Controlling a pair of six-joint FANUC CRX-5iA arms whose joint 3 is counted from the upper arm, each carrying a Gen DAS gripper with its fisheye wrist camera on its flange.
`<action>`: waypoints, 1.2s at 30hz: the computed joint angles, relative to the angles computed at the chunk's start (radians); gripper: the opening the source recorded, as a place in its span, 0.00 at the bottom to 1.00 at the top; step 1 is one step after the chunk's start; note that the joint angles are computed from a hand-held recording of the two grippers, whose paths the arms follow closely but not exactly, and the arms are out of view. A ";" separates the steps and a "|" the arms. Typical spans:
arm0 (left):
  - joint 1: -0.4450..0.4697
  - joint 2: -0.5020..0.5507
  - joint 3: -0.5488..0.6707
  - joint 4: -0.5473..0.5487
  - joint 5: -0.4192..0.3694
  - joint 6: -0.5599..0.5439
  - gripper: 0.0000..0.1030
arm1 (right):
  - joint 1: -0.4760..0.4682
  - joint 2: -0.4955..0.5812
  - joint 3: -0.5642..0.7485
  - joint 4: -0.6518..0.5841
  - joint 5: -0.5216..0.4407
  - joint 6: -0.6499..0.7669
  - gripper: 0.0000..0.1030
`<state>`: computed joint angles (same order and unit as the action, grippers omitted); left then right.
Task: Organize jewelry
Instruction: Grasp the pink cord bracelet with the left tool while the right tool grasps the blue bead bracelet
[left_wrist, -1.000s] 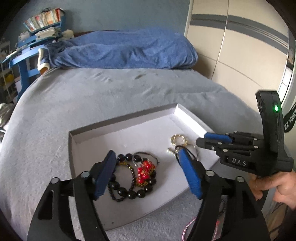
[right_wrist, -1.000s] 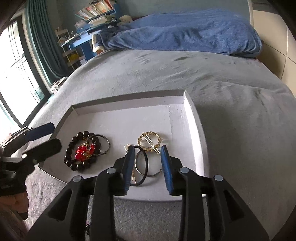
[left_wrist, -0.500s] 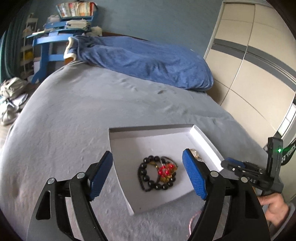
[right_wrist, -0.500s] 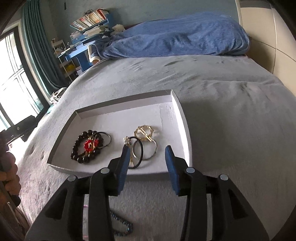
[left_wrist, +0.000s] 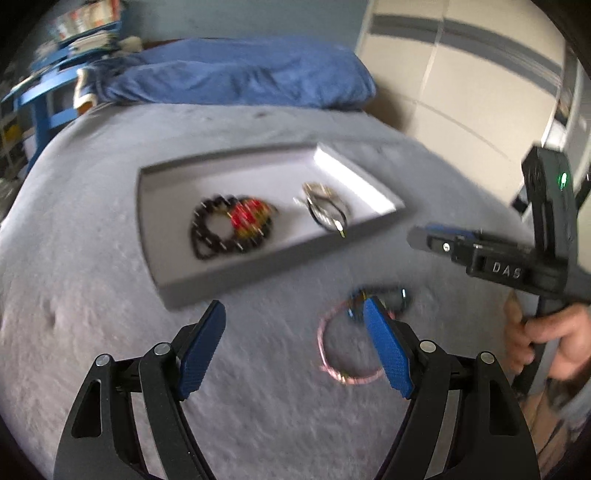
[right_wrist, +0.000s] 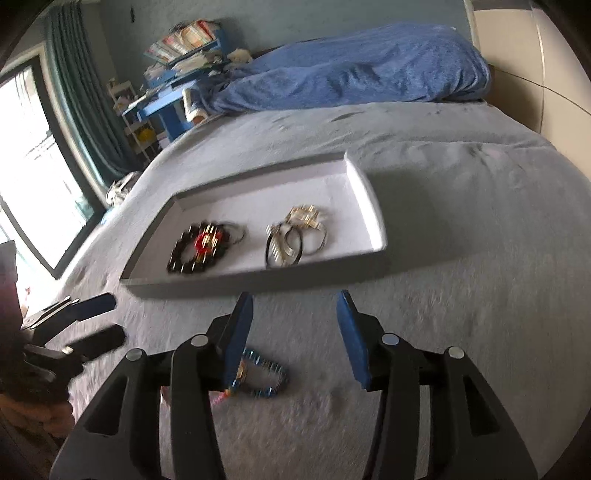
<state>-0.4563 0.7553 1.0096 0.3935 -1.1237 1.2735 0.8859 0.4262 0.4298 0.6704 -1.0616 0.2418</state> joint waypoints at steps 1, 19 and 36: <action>-0.004 0.011 0.017 -0.004 -0.020 -0.012 0.66 | 0.004 0.003 0.003 -0.003 -0.003 0.002 0.46; -0.043 0.031 0.066 -0.196 -0.079 -0.040 0.03 | 0.021 0.097 0.125 -0.119 -0.095 0.169 0.41; 0.000 0.046 0.101 -0.181 -0.102 0.088 0.15 | 0.008 0.036 0.023 -0.077 -0.068 0.043 0.05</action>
